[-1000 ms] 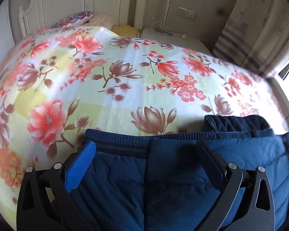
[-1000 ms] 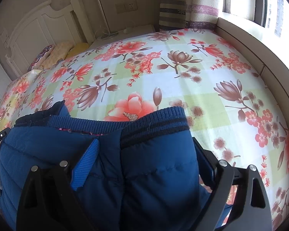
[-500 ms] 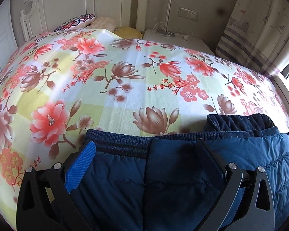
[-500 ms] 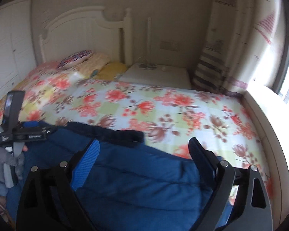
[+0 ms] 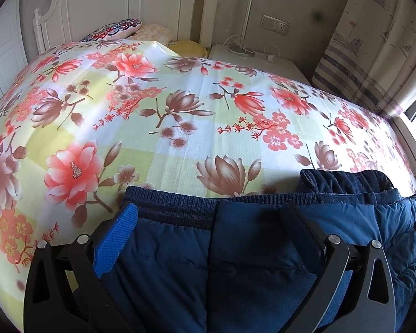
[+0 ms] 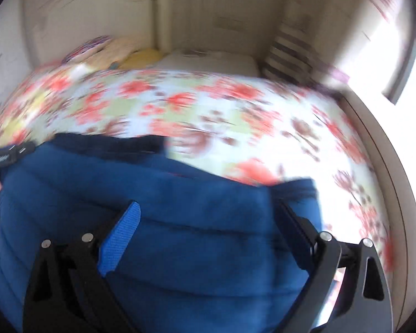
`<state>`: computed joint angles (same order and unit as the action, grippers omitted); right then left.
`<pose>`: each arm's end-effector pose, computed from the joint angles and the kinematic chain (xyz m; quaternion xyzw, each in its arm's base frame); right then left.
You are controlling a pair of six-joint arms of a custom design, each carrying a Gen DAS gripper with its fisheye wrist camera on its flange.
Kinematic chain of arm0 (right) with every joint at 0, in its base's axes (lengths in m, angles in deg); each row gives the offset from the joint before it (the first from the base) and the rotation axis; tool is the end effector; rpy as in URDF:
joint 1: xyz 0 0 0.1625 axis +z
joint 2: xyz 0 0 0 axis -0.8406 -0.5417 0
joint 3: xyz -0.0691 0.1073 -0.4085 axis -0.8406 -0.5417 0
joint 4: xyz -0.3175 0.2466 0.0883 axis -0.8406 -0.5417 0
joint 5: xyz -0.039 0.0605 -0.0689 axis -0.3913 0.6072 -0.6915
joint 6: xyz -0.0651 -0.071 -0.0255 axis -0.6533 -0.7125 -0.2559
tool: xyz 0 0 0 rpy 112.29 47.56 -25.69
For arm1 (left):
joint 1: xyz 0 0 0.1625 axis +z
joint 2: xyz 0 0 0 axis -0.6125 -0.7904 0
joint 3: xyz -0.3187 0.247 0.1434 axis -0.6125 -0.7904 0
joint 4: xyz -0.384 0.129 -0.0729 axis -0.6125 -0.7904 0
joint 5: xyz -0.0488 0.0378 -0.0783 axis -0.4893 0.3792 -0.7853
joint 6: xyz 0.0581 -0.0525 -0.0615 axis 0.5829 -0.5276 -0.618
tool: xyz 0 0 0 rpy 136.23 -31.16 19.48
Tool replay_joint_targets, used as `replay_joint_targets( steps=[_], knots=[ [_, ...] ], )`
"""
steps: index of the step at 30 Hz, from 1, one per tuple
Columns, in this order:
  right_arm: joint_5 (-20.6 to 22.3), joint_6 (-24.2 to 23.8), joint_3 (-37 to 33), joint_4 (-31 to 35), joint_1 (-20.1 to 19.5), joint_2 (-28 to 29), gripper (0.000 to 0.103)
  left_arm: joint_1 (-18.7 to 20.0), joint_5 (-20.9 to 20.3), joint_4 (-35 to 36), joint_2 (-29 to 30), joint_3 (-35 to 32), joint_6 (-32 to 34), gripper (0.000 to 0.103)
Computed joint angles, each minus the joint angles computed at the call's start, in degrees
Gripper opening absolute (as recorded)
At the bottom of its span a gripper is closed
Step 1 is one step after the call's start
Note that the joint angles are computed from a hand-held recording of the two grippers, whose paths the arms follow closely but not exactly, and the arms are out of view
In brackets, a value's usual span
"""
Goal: Fold large clothes
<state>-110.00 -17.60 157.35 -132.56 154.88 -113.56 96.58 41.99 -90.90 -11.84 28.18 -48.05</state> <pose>0.1721 -0.7660 0.2612 0.1008 -0.8704 0.3127 0.3667 -0.2557 -0.8164 0.1822 0.1369 0.8971 -0.2888 0.3052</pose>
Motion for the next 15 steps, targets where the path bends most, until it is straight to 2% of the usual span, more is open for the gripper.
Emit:
replay_joint_targets(
  steps=[1, 3, 4, 8, 12, 15],
  knots=[
    [1.76, 3.03, 1.09, 1.35, -1.91, -1.56, 0.095, -0.01, 0.16, 0.09, 0.05, -0.06, -0.02, 0.099],
    [9.82, 9.85, 3.84, 4.09, -5.19, -4.86, 0.097, 0.01, 0.21, 0.06, 0.12, -0.13, 0.05, 0.099],
    [11.33, 10.06, 4.49, 3.22, -5.58, -5.18, 0.097, 0.00, 0.23, 0.07, 0.16, -0.18, 0.05, 0.099],
    [4.50, 5.14, 3.17, 0.25, -3.66, -2.40, 0.097, 0.03, -0.05, 0.20, 0.07, -0.15, -0.13, 0.099],
    [8.48, 7.03, 4.88, 0.65, -4.99, -4.15, 0.098, 0.26, -0.92, 0.49, 0.04, -0.33, -0.53, 0.099],
    [8.13, 7.35, 4.25, 1.17, -4.72, -3.79, 0.098, 0.40, -1.72, 0.02, -0.21, -0.10, -0.54, 0.099]
  ],
)
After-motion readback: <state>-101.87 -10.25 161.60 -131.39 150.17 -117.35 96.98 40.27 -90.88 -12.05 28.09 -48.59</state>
